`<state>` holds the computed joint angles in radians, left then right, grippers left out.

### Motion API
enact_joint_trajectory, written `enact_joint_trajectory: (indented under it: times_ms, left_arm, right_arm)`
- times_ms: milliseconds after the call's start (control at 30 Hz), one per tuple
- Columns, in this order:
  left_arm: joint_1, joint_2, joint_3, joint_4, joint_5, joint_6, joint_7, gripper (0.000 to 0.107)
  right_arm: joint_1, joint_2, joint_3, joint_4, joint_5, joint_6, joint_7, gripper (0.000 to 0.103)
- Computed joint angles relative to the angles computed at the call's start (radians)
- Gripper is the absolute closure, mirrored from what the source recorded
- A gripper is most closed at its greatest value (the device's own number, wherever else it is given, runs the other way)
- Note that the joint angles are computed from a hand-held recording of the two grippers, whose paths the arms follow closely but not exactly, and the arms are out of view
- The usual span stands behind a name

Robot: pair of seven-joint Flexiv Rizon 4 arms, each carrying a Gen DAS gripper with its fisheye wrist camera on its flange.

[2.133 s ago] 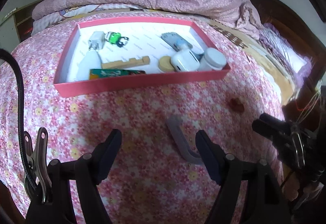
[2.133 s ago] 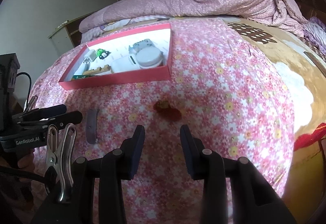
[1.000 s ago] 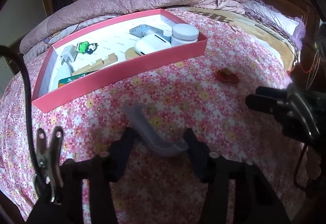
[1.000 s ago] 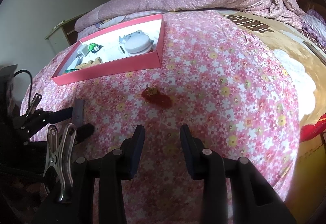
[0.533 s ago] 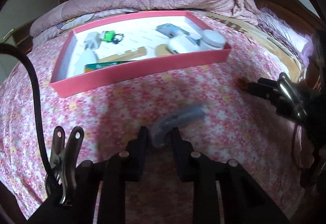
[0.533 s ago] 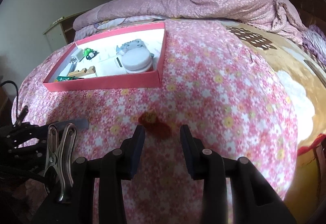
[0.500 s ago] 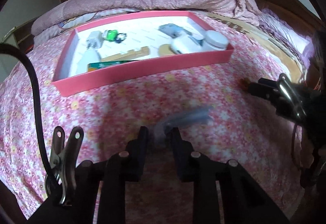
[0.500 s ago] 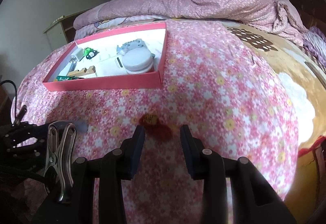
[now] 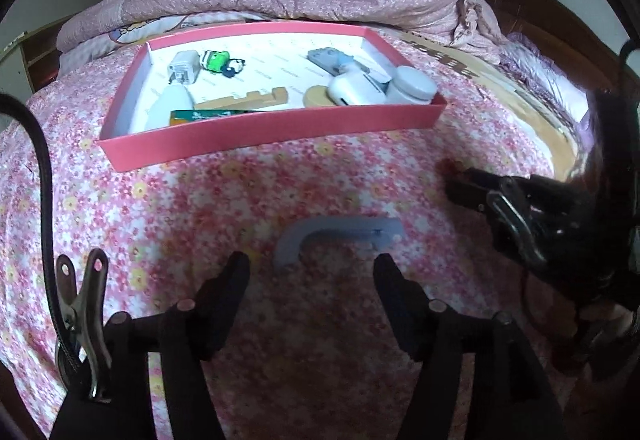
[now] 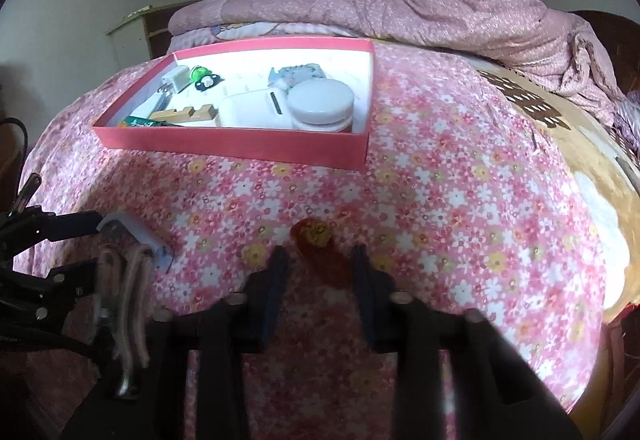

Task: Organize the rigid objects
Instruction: 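Grasp the grey U-shaped handle with the left tool while the right tool grasps the red figure, then carry the handle with the left tool while the right tool carries the red figure over the tray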

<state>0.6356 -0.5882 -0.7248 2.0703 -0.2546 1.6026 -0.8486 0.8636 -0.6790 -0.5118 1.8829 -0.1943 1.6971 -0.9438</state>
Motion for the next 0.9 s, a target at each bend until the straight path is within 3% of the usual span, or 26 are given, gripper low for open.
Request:
enact_joint_trajectory:
  times_ms: [200,433,633,767,900]
  left_arm:
    - [-0.030,-0.013,-0.004,-0.011,-0.007,0.008,-0.022,0.034]
    - [-0.159,-0.030,0.118,-0.056,0.036,0.068,-0.086,0.025]
    - [-0.240,-0.039,0.210,-0.078,0.089,0.114,-0.142,0.023]
    - [-0.246,-0.039,0.228,-0.083,0.115,0.124,-0.172,0.031]
    - [-0.195,-0.043,0.180,-0.077,0.139,0.110,-0.177,0.031]
  right_arm:
    - [-0.006,0.028,0.015,0.035,0.019,0.011,0.013,0.087]
    - [-0.115,0.056,0.143,0.057,0.048,0.057,0.004,0.086]
    - [-0.137,0.046,0.175,0.051,0.086,0.090,-0.017,0.087]
    - [-0.144,0.040,0.189,0.046,0.119,0.107,-0.029,0.086]
    - [-0.146,0.042,0.195,0.045,0.135,0.106,-0.043,0.085]
